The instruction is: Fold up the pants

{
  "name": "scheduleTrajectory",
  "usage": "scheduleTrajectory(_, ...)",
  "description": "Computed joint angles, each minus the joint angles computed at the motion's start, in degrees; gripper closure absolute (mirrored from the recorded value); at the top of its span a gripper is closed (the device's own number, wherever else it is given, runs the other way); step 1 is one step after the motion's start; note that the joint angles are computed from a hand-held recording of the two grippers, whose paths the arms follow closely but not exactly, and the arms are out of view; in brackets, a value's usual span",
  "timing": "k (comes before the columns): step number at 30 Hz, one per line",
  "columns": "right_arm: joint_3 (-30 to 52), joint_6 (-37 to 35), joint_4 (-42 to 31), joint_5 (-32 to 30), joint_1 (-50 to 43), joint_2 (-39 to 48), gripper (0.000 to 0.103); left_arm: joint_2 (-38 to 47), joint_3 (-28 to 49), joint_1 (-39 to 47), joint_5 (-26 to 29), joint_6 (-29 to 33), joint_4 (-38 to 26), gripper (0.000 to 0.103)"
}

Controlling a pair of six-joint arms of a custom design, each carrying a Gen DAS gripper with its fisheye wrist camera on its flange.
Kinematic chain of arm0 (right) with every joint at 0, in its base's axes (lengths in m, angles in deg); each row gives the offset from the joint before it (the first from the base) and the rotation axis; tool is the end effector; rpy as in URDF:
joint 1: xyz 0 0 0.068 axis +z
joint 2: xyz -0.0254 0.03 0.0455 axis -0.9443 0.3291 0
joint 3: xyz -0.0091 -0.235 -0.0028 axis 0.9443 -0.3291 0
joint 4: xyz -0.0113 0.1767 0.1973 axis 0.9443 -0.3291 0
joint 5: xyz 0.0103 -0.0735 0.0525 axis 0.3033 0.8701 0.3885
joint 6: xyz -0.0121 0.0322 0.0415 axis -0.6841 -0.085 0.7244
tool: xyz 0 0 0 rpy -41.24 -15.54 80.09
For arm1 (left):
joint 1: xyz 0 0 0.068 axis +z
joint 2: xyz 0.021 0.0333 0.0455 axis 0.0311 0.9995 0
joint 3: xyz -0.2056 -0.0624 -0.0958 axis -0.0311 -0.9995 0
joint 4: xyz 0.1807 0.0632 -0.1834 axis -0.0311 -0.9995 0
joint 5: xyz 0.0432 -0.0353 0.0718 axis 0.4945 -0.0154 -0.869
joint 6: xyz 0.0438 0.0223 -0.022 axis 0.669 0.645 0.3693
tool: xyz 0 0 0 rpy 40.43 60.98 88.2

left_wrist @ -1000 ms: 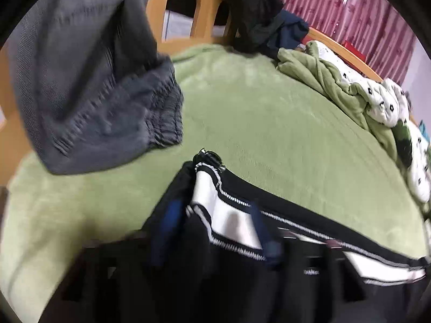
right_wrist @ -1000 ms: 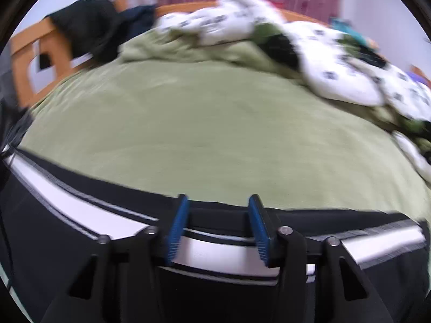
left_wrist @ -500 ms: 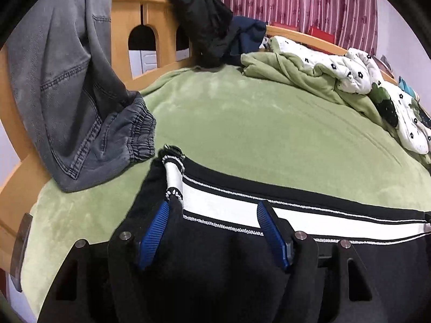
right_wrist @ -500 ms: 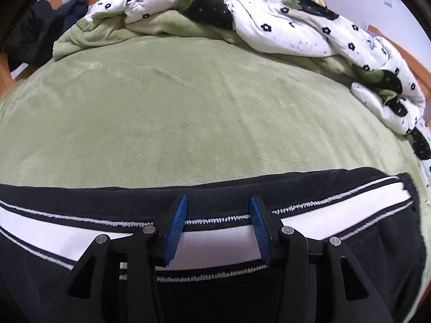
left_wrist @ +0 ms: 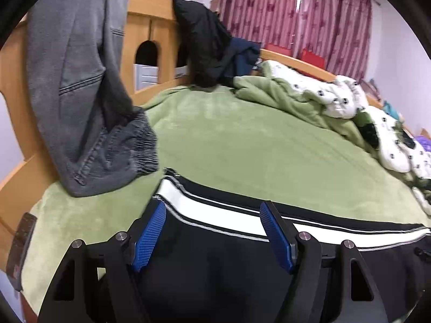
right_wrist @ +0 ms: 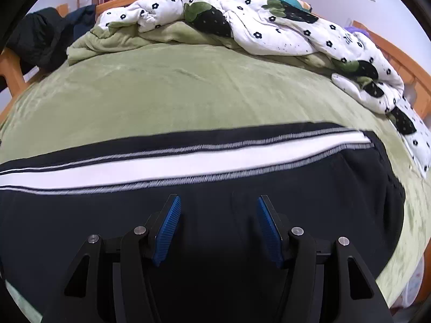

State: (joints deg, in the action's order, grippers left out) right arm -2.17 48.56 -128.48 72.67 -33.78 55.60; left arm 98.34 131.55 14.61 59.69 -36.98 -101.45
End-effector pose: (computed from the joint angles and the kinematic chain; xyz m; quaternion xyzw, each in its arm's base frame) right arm 0.1511 0.0887 0.1656 0.2303 0.9175 -0.0911 0.3112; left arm 0.2842 0.0535 0.2060 -0.0044 0.8925 -0.0783 0.4441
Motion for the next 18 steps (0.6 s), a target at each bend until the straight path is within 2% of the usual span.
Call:
scheduleTrajectory(4, -1.12, 12.48, -4.66, 0.79, 6.45, -3.21, 0.045, -0.41, -0.25, 0.42, 4.56, 1.71, -2.41, 0.032)
scheduleTrajectory(9, -0.72, 29.08, -11.91, 6.87, 17.53, -3.95, 0.045, 0.62, 0.38, 1.63, 12.46, 4.08, -7.88, 0.033)
scheduleTrajectory(12, -1.07, 34.17, -13.53, 6.38, 20.70, -5.13, 0.045, -1.17, -1.88, 0.73, 11.84, 5.22, -7.94, 0.033)
scheduleTrajectory(18, -2.24, 35.07, -12.62, 3.54, 22.93, -5.79, 0.045, -0.28, -2.12, 1.49, 12.81, 5.79, -10.92, 0.033)
